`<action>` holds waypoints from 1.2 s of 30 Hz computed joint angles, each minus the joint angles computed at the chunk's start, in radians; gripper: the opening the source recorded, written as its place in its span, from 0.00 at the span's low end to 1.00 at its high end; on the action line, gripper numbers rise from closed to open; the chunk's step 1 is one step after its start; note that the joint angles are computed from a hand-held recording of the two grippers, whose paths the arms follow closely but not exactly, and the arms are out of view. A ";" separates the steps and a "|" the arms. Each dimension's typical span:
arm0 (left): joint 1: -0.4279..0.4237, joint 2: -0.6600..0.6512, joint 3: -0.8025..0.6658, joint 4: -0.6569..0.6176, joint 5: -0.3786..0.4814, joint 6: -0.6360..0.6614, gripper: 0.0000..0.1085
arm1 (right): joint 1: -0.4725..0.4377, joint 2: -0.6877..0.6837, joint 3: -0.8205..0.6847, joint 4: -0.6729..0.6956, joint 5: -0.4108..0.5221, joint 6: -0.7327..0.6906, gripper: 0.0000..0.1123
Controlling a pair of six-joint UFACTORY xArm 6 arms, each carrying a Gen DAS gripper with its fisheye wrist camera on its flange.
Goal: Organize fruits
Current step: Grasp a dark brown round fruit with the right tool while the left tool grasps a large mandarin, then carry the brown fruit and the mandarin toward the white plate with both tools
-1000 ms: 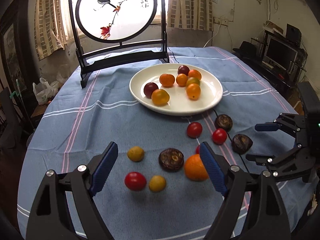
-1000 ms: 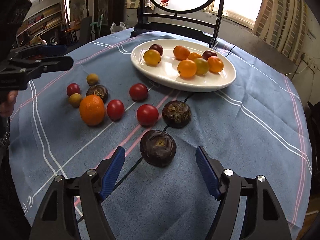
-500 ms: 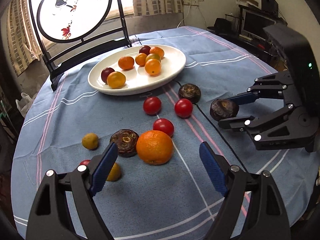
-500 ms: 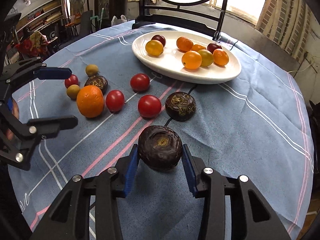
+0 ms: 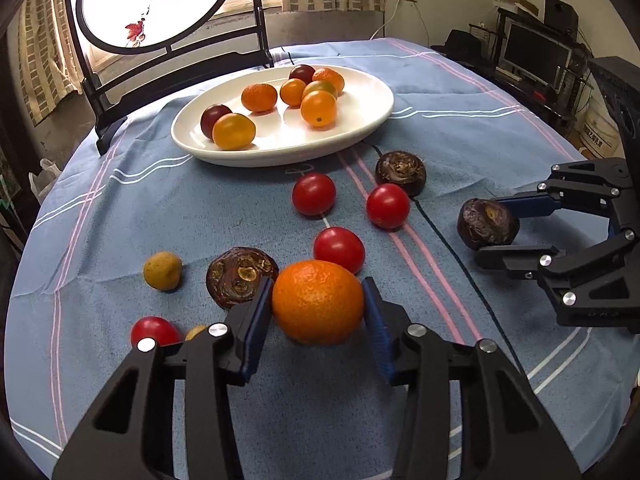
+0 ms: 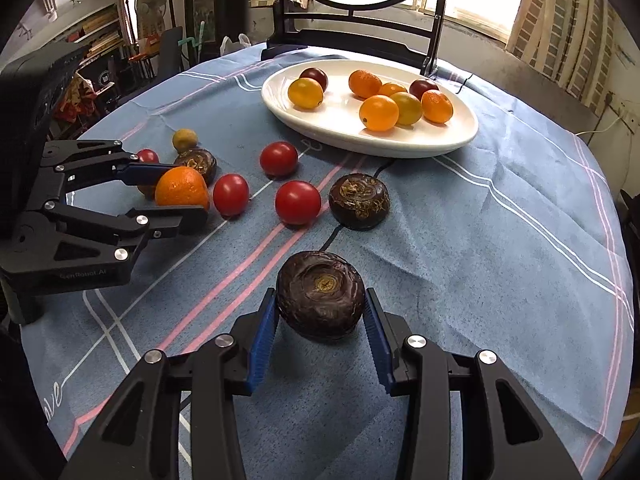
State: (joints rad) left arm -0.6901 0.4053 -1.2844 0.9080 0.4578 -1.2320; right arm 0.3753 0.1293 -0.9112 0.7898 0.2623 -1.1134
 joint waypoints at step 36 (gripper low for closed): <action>0.058 -0.043 -0.141 0.159 0.109 -0.108 0.40 | 0.045 -0.036 -0.136 0.213 0.033 -0.143 0.38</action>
